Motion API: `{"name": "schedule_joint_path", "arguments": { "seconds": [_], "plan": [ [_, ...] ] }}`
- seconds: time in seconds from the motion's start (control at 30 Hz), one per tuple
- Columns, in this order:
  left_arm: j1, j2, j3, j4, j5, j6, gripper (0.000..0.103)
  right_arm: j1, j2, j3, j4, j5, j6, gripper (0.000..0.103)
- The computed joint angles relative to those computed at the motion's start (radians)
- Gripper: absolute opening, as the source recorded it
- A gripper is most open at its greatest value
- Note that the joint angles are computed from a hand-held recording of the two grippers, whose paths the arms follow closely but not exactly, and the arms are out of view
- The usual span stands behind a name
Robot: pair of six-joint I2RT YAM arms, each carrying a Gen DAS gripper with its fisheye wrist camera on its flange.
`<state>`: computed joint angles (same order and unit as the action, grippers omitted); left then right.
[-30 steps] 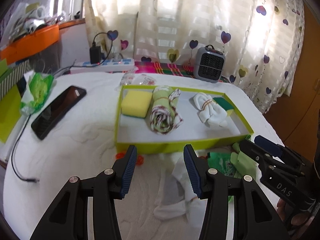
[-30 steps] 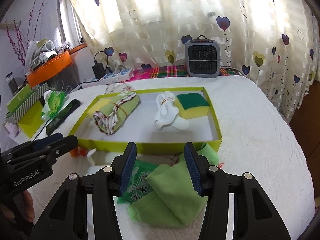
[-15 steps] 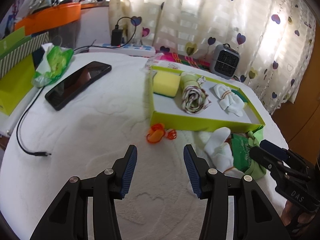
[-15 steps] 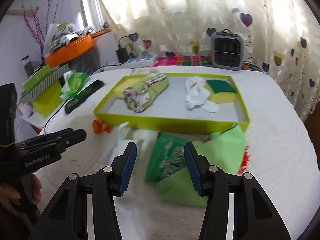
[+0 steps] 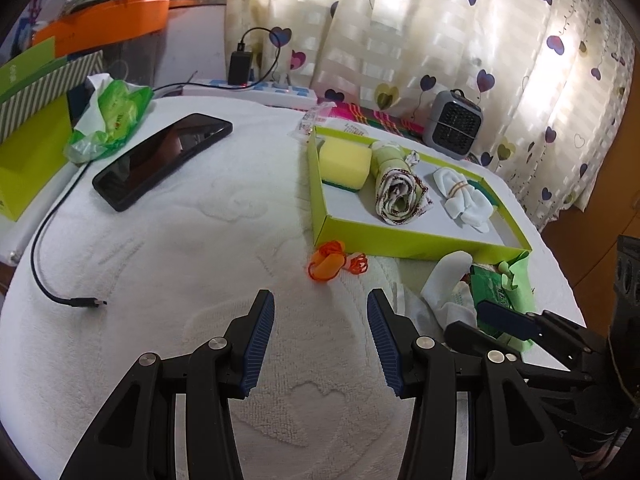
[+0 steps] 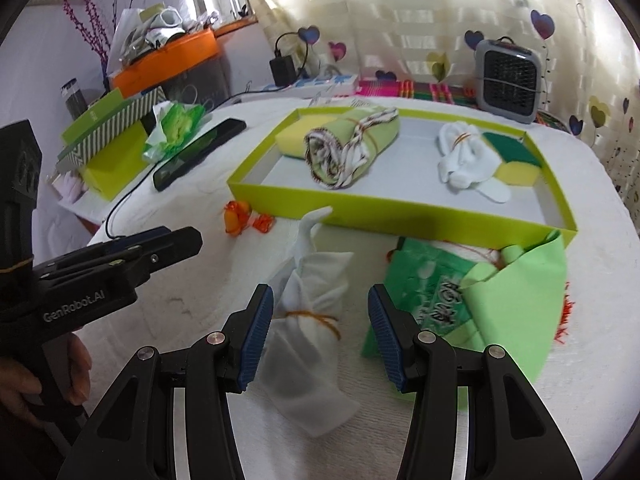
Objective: Organize soft objects
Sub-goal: 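Grasp the second white banded bundle on the bed with the right tool, then lift the white bundle with the right tool while the left tool grasps the orange earplugs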
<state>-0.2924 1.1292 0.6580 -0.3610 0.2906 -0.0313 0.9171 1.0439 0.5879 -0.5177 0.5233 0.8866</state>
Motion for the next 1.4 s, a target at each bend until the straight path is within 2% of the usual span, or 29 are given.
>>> {"name": "schedule_joint_path", "arguments": {
  "seconds": [0.23, 0.37, 0.57, 0.9, 1.3, 1.4],
  "plan": [
    [0.009, 0.010, -0.002, -0.004, 0.015, 0.005, 0.047, -0.004, 0.061, 0.017, 0.019, -0.021, -0.016, 0.050],
    [0.011, 0.022, 0.002, -0.003, 0.021, 0.008, 0.047, 0.004, 0.086, 0.026, 0.016, -0.011, -0.018, 0.037],
    [0.015, 0.044, 0.014, -0.003, 0.026, 0.019, 0.047, 0.009, 0.089, 0.027, 0.015, 0.000, -0.027, 0.031],
    [-0.005, 0.077, 0.043, -0.007, 0.015, 0.025, 0.047, 0.016, -0.002, -0.002, 0.009, 0.030, -0.011, 0.031],
    [-0.111, 0.195, 0.122, 0.016, -0.100, 0.043, 0.047, 0.021, -0.147, -0.002, -0.075, 0.101, 0.005, 0.031],
    [-0.109, 0.217, 0.131, 0.025, -0.096, 0.034, 0.047, 0.016, -0.176, -0.008, -0.080, 0.106, 0.000, 0.031]
  ]
}}
